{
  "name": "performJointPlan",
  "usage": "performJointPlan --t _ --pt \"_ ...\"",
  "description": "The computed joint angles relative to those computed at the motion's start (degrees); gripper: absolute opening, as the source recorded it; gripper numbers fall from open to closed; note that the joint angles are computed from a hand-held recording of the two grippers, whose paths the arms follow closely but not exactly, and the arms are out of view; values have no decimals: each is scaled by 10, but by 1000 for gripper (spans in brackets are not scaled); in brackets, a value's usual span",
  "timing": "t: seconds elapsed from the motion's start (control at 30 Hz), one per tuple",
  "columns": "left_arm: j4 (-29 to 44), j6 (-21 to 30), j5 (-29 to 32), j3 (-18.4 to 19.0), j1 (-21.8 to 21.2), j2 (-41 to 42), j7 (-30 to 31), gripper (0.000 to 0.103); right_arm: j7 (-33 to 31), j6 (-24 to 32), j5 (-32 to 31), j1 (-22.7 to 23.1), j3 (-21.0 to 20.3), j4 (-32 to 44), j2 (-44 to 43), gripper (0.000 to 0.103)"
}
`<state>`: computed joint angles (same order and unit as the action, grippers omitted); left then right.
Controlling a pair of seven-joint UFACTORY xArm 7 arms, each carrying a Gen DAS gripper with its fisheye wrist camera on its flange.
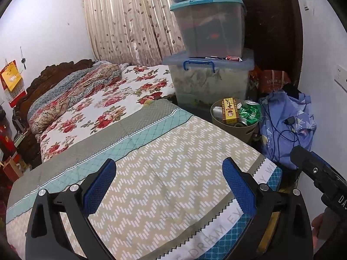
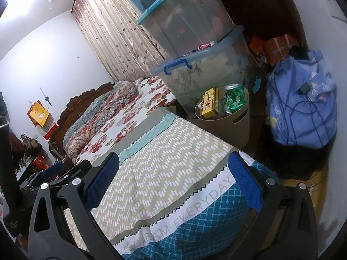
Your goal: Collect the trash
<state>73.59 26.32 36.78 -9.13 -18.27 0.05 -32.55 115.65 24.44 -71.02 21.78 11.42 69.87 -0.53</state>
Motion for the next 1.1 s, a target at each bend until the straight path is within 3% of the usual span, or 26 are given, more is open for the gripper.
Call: performJointPlan --t 1.1 --pt "-18 0 -6 -10 18 -27 -15 94 8 10 -24 7 9 4 -7 99"
